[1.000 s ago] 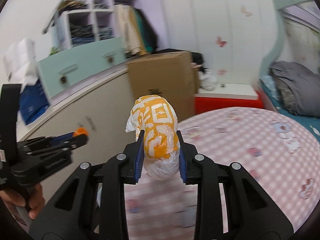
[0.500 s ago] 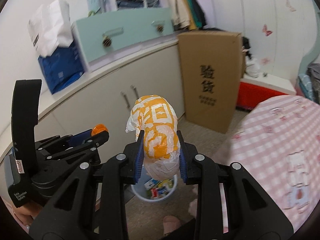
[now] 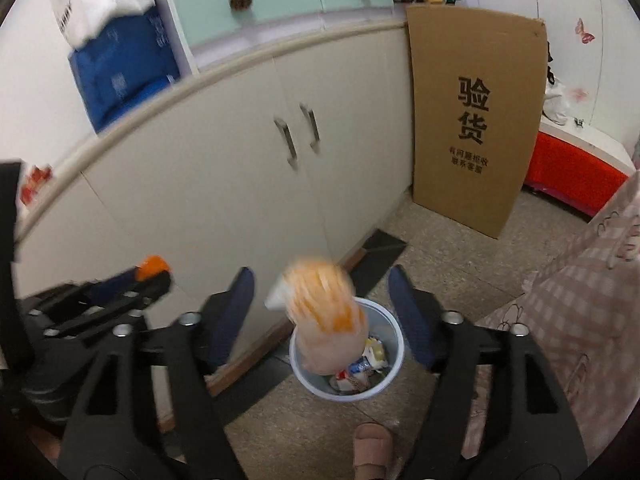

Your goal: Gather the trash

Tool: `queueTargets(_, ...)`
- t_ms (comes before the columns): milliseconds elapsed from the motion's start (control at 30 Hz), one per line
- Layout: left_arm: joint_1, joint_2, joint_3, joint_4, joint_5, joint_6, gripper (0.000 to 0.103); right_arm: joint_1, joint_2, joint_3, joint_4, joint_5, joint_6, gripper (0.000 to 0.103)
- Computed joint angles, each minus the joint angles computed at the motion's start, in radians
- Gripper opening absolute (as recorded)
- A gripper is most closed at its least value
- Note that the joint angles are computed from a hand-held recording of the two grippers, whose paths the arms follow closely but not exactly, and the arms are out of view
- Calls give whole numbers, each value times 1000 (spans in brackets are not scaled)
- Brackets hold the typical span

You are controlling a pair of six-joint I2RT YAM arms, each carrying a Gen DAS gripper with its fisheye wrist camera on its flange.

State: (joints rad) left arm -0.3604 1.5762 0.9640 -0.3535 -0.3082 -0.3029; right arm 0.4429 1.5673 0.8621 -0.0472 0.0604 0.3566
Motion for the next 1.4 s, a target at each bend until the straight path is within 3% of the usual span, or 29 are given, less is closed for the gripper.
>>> queueTargets(200, 15, 43, 1, 22, 7, 6, 28, -10, -15, -47, 0, 9, 20, 71)
queueTargets(600, -76, 91, 49, 24, 2, -13, 29, -66, -218, -156, -69, 71, 20, 77)
queueTargets(933, -115, 166, 173, -17, 27, -29, 30, -142, -362, -191, -121, 68, 26, 79)
queueTargets(967, -114, 178, 190, -27, 37, -33, 35, -149, -374, -194, -126, 63, 27, 79)
queueTargets(1033, -112, 203, 224, -45, 66, -36, 55, -157, -400, -200, -141, 64, 33, 79)
queueTargets(1067, -116, 216, 240, -59, 62, -39, 73, -162, -415, -203, -149, 62, 34, 79)
queueTargets(1100, -123, 230, 258, -77, 50, -42, 84, -166, -426, -205, -157, 60, 35, 79)
queueTargets(1233, -143, 239, 279, -139, 32, -93, 86, -183, -518, -228, -212, 58, 41, 79)
queueTargets(1400, -196, 125, 193, -130, 28, -117, 86, -188, -661, -247, -311, 87, 55, 80)
